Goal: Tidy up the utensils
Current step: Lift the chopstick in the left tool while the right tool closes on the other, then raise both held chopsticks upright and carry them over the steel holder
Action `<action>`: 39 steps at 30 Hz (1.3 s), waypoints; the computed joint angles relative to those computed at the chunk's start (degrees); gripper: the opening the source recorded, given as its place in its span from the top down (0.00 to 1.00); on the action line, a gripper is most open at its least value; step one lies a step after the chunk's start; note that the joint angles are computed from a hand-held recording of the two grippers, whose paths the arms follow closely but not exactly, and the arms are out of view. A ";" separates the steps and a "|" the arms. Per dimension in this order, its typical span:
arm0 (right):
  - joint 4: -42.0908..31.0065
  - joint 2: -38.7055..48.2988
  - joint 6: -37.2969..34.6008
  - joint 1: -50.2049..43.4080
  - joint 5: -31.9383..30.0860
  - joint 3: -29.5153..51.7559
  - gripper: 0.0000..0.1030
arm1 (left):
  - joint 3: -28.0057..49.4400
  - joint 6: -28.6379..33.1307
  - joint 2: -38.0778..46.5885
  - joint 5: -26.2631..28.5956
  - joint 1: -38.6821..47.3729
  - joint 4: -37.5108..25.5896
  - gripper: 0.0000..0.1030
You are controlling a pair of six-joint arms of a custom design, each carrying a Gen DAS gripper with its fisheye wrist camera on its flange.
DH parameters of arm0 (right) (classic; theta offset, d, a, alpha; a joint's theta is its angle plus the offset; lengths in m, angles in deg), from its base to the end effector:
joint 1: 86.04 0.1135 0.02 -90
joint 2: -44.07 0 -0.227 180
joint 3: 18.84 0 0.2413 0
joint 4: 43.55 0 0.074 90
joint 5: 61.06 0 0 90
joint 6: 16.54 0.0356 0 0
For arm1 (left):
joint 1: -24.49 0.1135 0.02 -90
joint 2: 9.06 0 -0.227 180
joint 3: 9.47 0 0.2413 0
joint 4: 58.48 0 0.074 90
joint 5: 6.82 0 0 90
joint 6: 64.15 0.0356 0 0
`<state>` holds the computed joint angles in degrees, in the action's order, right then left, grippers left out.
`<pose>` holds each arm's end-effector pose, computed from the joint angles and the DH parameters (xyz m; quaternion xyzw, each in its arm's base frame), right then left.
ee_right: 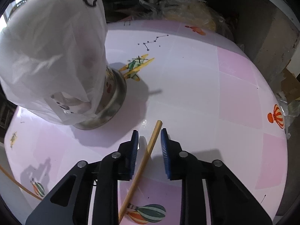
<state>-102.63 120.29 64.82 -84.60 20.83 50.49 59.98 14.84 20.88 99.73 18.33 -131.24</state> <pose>0.2498 0.0113 0.2052 -0.1004 0.9706 0.0560 0.2116 0.0982 -0.0208 0.3210 0.0315 0.8728 -0.1954 0.4461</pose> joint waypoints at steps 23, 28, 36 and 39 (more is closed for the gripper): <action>-8.16 -4.91 -0.66 -7.85 -7.54 6.61 0.94 | 0.58 -3.22 -0.46 -11.66 -11.83 0.48 0.95; -14.84 -10.81 -3.45 -14.46 -14.74 11.60 0.94 | 0.62 -4.28 -0.17 -14.00 -14.43 0.78 0.95; -25.14 -16.28 -10.32 -26.04 -26.56 19.07 0.94 | 1.32 -5.42 0.19 -18.00 -18.58 0.65 0.95; -28.62 -17.34 -13.40 -29.81 -30.36 21.11 0.94 | 2.26 -5.65 0.38 -19.55 -19.86 0.19 0.95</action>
